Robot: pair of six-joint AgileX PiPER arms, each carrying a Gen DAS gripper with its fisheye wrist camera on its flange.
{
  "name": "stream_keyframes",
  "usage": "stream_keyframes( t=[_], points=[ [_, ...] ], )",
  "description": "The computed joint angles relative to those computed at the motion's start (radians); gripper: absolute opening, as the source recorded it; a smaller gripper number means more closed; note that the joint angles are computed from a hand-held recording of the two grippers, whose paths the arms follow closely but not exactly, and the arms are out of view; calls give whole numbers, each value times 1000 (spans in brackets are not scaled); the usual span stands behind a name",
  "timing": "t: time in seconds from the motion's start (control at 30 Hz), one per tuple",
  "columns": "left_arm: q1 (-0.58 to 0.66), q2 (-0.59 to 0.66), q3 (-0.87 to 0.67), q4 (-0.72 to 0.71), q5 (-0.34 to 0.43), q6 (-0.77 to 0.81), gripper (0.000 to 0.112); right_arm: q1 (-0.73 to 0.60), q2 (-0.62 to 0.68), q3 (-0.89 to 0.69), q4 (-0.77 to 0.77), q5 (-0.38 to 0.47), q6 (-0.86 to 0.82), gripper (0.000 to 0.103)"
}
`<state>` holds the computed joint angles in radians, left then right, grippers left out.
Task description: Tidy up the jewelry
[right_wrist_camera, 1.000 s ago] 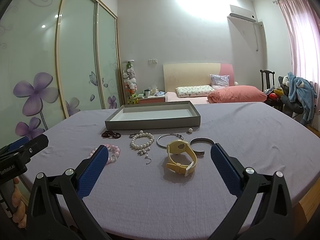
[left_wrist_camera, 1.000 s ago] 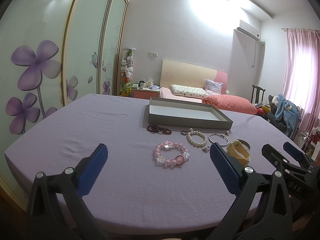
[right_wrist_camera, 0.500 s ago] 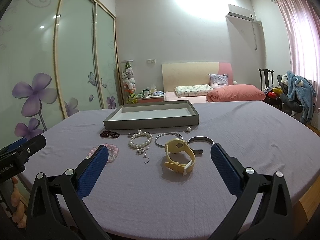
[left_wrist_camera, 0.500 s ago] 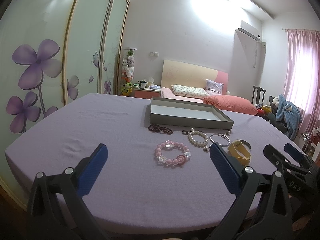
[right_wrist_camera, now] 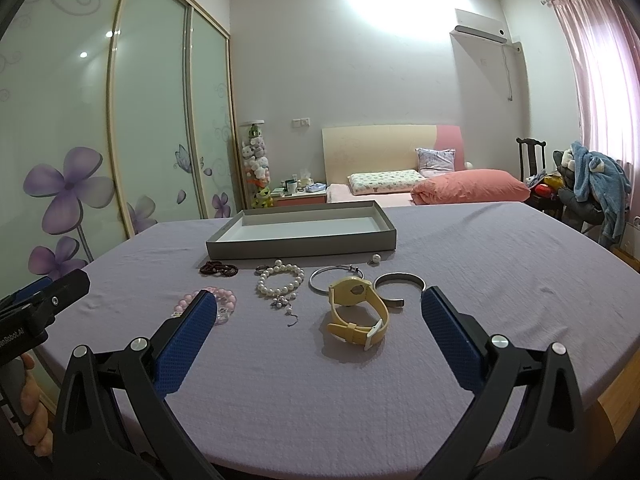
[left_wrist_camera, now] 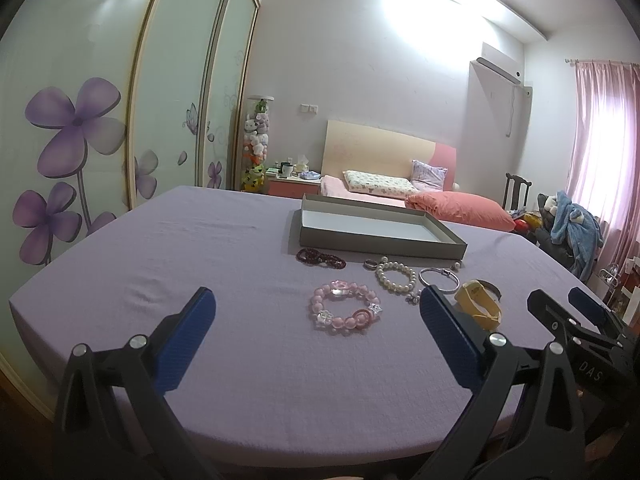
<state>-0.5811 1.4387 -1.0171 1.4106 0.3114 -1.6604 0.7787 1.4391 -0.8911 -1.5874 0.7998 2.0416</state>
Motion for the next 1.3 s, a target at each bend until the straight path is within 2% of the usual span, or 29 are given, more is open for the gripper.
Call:
stream_keyframes(
  t=[0.2,0.87,1.1,1.3],
  points=[
    [1,0,3,10,-2,-10,99,1,-1,1,0,1,0,101],
    [-12,-7,-36,-157,7,167,99,-10,15,-32,23,-17,-26,101],
    [4,24,-61,-212,-7,225,99,-50,30,-38,37,-65,-34,101],
    [29,96,-133,-387,-9,410,99,-120,54,-68,99,-138,-99,101]
  ],
)
